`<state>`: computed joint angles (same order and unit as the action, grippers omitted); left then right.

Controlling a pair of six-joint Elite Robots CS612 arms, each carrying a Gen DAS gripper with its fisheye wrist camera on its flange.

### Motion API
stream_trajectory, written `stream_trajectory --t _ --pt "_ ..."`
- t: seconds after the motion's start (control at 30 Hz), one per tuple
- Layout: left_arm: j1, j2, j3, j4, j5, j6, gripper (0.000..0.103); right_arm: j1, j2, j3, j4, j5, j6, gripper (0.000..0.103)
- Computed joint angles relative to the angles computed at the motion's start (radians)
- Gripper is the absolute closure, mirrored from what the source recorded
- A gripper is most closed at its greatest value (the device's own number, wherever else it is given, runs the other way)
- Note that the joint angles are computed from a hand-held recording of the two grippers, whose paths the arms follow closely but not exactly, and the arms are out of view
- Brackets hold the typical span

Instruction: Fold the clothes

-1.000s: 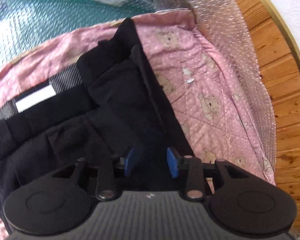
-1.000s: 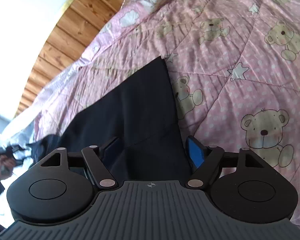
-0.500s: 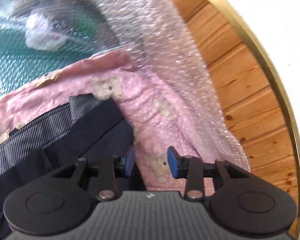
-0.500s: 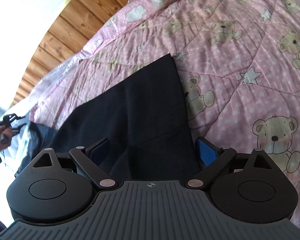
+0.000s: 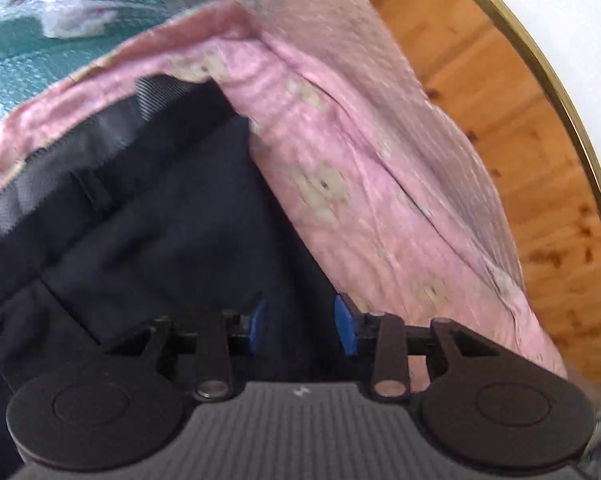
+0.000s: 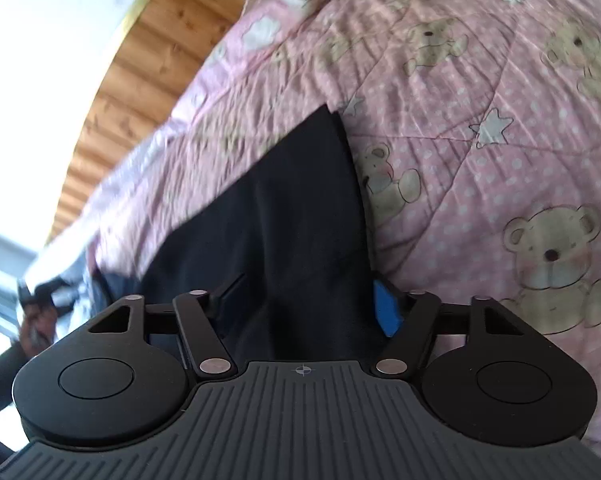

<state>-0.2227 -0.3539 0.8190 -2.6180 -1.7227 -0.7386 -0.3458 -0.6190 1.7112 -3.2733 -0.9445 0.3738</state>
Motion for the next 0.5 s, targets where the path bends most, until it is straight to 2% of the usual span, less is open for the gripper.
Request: stream_trajectory --t 0.07,0.13,0.23,0.27,0.3,0.33,0.4,0.5 --pt "-0.007 -0.003 0.004 0.013 -0.008 0.021 0.068 -0.008 -0.003 0.01 0.006 -0.009 -0.007 0.062" --pt "-0.013 -0.002 0.003 0.027 -0.015 0.033 0.068 -0.01 0.003 0.013 -0.008 -0.017 0.008 0.076" --pt "-0.018 0.009 -0.016 0.054 -0.028 0.047 0.068 -0.003 0.012 0.0 -0.003 -0.005 0.002 0.077" --pt "-0.021 0.013 -0.025 0.062 -0.026 0.052 0.068 0.004 0.009 -0.006 0.022 -0.012 -0.025 0.082" --pt "-0.025 0.018 -0.035 0.07 -0.023 0.057 0.068 0.014 0.001 -0.009 0.043 -0.049 -0.06 0.088" --pt "-0.028 0.022 -0.045 0.079 -0.021 0.062 0.068 0.021 -0.008 -0.008 0.059 -0.081 -0.083 0.099" --pt "-0.035 0.032 -0.066 0.095 -0.016 0.072 0.068 0.027 -0.029 0.021 0.025 -0.14 -0.099 0.102" --pt "-0.042 0.05 -0.102 0.109 -0.025 0.105 0.068 0.029 -0.065 0.091 -0.037 -0.215 -0.075 0.103"
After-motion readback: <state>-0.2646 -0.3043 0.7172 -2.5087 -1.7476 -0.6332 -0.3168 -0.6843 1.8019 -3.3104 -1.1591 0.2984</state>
